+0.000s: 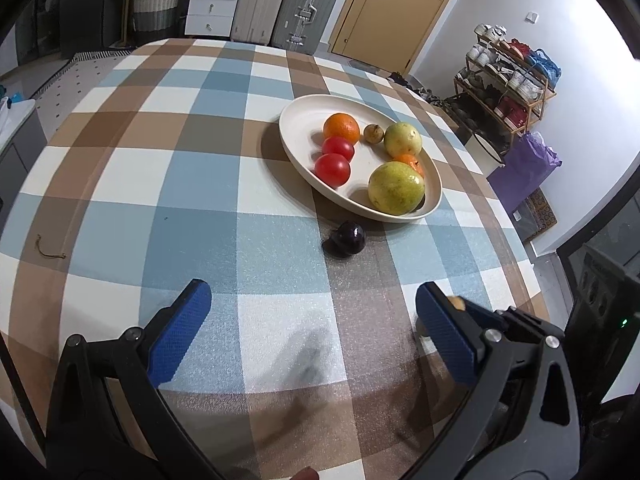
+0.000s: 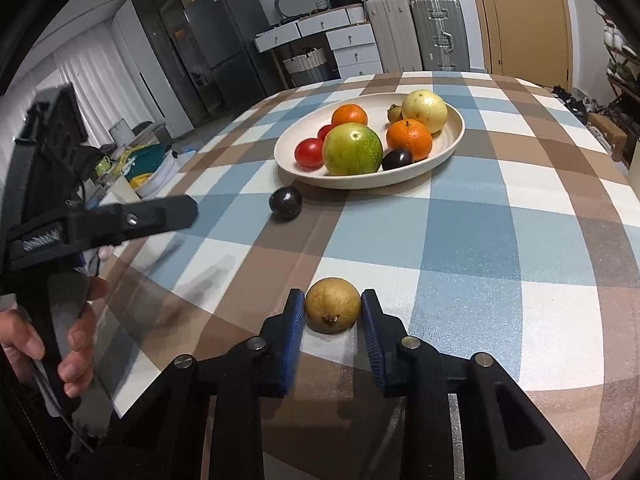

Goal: Organize fruits
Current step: 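Close the right gripper around the small brown pear and lift it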

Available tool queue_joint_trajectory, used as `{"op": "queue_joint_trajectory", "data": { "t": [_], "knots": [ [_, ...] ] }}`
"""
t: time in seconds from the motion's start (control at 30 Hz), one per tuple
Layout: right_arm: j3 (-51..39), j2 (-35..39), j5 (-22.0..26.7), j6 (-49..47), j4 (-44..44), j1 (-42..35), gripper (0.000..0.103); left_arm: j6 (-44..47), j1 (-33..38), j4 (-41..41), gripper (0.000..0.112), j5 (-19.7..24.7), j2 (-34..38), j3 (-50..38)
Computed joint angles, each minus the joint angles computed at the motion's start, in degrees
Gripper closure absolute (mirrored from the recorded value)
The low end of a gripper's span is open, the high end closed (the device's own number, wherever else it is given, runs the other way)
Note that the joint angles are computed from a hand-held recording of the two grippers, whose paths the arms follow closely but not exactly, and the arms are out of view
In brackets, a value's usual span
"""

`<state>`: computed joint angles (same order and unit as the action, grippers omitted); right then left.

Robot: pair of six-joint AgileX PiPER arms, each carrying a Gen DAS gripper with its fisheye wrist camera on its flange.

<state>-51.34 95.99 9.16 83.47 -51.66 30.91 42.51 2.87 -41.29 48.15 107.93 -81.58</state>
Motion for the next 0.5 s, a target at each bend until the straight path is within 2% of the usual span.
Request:
{"op": "queue_joint_trajectory", "data": {
  "t": [0.17, 0.5],
  "knots": [
    [1.54, -2.74, -2.17, 10.96, -10.52, -2.35, 0.074, -0.38, -0.84, -0.42, 0.011, 1.06, 2.61, -2.40],
    [0.69, -4.38, -4.65, 7.79, -9.20, -6.23, 0.074, -3.21, -3.19, 1.56, 0.011, 3.07, 8.09, -9.18]
  ]
}}
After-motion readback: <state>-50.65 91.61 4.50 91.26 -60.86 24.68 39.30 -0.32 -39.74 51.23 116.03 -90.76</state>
